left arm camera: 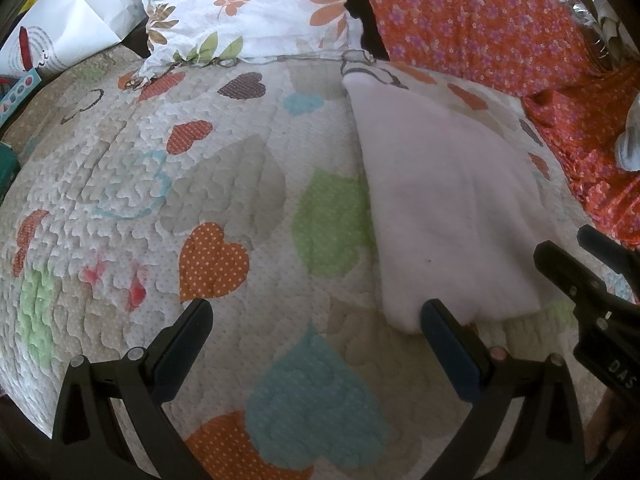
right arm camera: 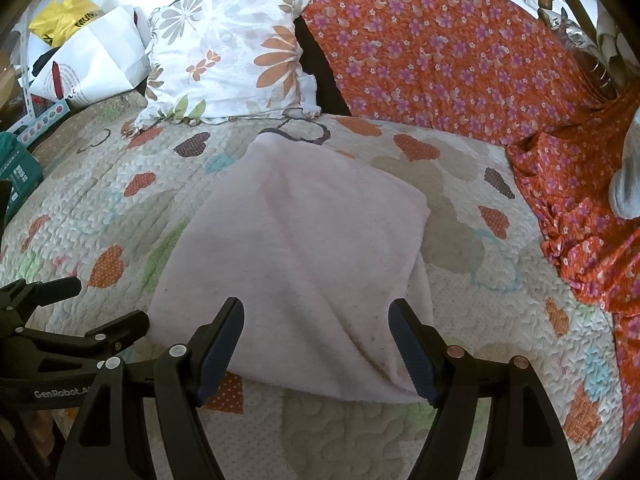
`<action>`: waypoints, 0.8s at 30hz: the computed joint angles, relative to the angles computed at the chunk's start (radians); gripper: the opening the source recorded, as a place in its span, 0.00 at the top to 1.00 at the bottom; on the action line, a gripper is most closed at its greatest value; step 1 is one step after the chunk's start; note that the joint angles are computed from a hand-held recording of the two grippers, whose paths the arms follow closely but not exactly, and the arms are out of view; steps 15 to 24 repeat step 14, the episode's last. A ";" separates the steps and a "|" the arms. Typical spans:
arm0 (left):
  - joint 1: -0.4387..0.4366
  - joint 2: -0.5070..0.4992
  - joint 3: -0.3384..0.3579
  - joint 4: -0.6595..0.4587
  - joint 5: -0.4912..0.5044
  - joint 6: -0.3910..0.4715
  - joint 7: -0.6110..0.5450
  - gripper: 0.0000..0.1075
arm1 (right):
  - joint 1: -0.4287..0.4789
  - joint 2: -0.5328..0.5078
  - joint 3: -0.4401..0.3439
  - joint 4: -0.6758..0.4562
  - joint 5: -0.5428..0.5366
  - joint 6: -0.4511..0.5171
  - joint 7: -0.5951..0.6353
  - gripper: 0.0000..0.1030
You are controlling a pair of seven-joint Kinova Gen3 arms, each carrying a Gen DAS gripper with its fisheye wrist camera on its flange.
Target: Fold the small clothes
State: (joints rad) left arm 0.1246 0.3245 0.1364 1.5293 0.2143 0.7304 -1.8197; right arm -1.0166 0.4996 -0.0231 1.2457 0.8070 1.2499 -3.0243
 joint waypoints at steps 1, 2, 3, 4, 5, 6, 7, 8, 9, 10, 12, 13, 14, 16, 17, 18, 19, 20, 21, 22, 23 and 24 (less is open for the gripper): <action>-0.001 0.000 0.001 0.000 0.002 0.000 -0.001 0.04 | -0.001 0.000 0.000 0.000 0.001 0.000 -0.002 0.23; -0.001 0.000 0.000 0.000 0.002 -0.001 -0.002 0.04 | -0.003 0.000 0.000 -0.002 0.002 0.001 -0.003 0.23; -0.001 -0.001 0.000 0.002 0.002 -0.003 -0.001 0.04 | -0.003 0.000 0.000 -0.002 0.003 0.001 -0.004 0.23; 0.000 0.000 -0.001 0.002 0.001 -0.004 0.000 0.04 | -0.003 0.000 0.000 -0.004 0.003 0.001 -0.003 0.23; -0.001 0.000 -0.001 0.002 0.002 -0.005 -0.001 0.04 | -0.003 0.000 0.000 -0.004 0.003 0.001 -0.002 0.23; -0.001 0.001 -0.001 0.002 0.002 -0.006 0.000 0.04 | -0.003 0.000 0.000 -0.005 0.002 0.002 -0.002 0.23; -0.001 0.001 -0.001 0.002 0.003 -0.005 0.000 0.04 | -0.003 0.000 0.000 -0.005 0.002 0.002 -0.002 0.23; -0.004 0.002 0.001 0.001 0.006 -0.004 -0.003 0.04 | -0.003 0.000 0.000 -0.005 0.002 0.002 -0.003 0.23; -0.005 0.003 0.001 0.000 0.008 -0.002 -0.003 0.04 | -0.003 -0.001 0.000 -0.004 0.002 0.000 -0.004 0.23; -0.005 0.004 0.000 -0.002 0.008 0.000 -0.003 0.04 | -0.003 0.000 0.000 -0.005 0.001 0.000 -0.006 0.23; -0.001 0.003 -0.004 -0.002 0.001 -0.003 0.006 0.04 | -0.002 -0.003 -0.001 -0.001 -0.001 -0.006 -0.013 0.22; 0.002 0.001 -0.007 0.001 -0.004 -0.008 0.011 0.04 | -0.001 -0.003 -0.001 0.000 -0.002 -0.008 -0.015 0.22; 0.006 -0.001 -0.011 0.004 -0.012 -0.012 0.019 0.04 | -0.001 -0.004 -0.001 0.001 -0.004 -0.009 -0.018 0.22; 0.006 -0.001 -0.011 0.004 -0.012 -0.012 0.019 0.04 | -0.001 -0.004 -0.001 0.001 -0.004 -0.009 -0.018 0.22; 0.006 -0.001 -0.011 0.004 -0.012 -0.012 0.019 0.04 | -0.001 -0.004 -0.001 0.001 -0.004 -0.009 -0.018 0.22; 0.006 -0.001 -0.011 0.004 -0.012 -0.012 0.019 0.04 | -0.001 -0.004 -0.001 0.001 -0.004 -0.009 -0.018 0.22; 0.006 -0.001 -0.011 0.004 -0.012 -0.012 0.019 0.04 | -0.001 -0.004 -0.001 0.001 -0.004 -0.009 -0.018 0.22; 0.006 -0.001 -0.011 0.004 -0.012 -0.012 0.019 0.04 | -0.001 -0.004 -0.001 0.001 -0.004 -0.009 -0.018 0.22; 0.006 -0.001 -0.011 0.004 -0.012 -0.012 0.019 0.04 | -0.001 -0.004 -0.001 0.001 -0.004 -0.009 -0.018 0.22; 0.006 -0.001 -0.011 0.004 -0.012 -0.012 0.019 0.04 | -0.001 -0.004 -0.001 0.001 -0.004 -0.009 -0.018 0.22; 0.006 -0.001 -0.011 0.004 -0.012 -0.012 0.019 0.04 | -0.001 -0.004 -0.001 0.001 -0.004 -0.009 -0.018 0.22; 0.006 -0.001 -0.011 0.004 -0.012 -0.012 0.019 0.04 | -0.001 -0.004 -0.001 0.001 -0.004 -0.009 -0.018 0.22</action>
